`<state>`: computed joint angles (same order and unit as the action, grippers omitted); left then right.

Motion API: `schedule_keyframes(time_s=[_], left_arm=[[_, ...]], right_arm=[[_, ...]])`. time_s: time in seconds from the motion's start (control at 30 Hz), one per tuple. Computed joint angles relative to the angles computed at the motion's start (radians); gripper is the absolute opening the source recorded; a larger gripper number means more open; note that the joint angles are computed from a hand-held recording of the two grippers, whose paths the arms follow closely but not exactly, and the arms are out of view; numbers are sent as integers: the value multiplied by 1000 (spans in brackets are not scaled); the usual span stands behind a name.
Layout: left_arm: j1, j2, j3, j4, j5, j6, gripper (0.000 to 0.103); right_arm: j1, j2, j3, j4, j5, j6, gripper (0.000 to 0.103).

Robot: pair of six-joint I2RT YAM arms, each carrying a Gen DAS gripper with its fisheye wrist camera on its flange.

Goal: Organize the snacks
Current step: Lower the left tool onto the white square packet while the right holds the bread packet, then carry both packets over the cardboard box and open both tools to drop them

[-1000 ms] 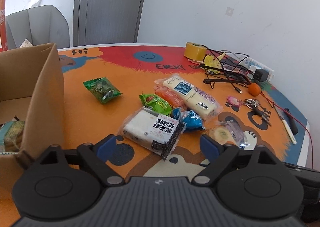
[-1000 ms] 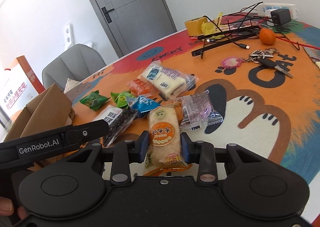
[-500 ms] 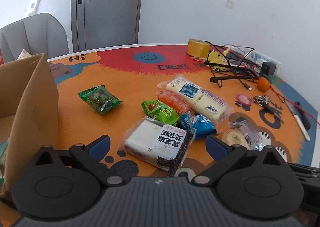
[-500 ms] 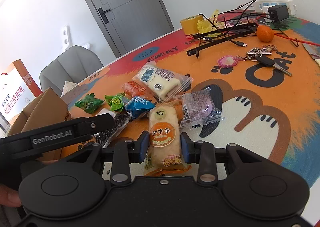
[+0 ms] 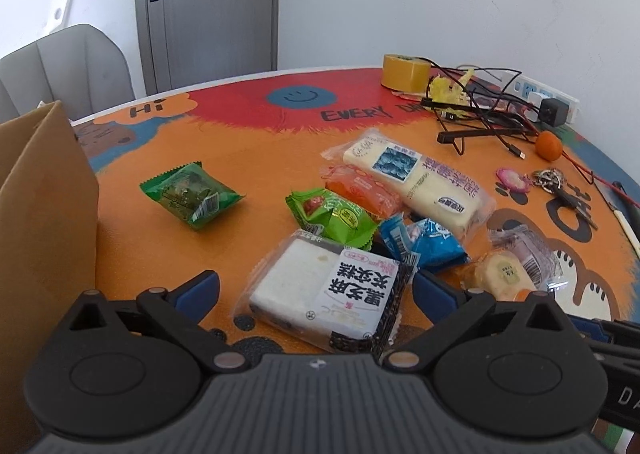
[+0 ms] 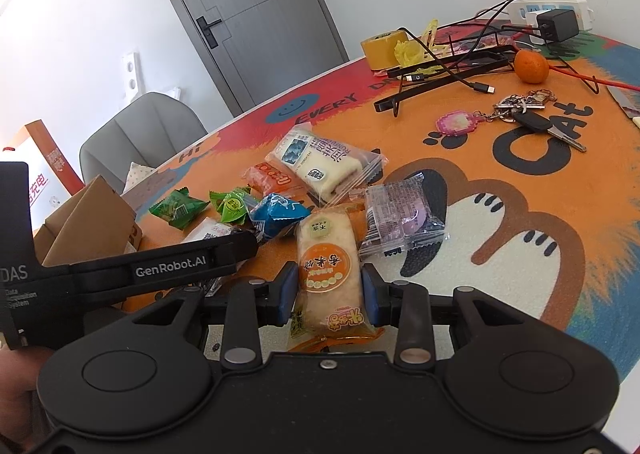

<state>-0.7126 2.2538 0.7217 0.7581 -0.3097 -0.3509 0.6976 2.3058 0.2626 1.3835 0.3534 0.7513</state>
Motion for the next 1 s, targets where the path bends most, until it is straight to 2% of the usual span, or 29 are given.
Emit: schedule_keyframes(time_s=[0.1, 0.23, 0.33, 0.43, 0.53, 0.6, 1.0], left_arm=[[2, 1, 5, -17, 18, 2, 98], [-10, -3, -10, -5, 0, 11, 83], [-7, -24, -32, -7, 2, -20, 69], [2, -49, -60, -4, 20, -46, 62], [-1, -72, -96, 8, 22, -68, 60], [-8, -89, -128, 31, 20, -78, 59], [-52, -263, -312, 127, -13, -98, 59]], right_arm=[[11, -14, 6, -31, 17, 6, 36], [30, -40, 9, -76, 35, 14, 39], [44, -51, 7, -93, 41, 15, 45], [65, -64, 8, -119, 56, 16, 46], [93, -76, 15, -154, 83, 16, 44], [103, -79, 21, -167, 89, 15, 35], [196, -194, -4, -201, 178, 24, 33]])
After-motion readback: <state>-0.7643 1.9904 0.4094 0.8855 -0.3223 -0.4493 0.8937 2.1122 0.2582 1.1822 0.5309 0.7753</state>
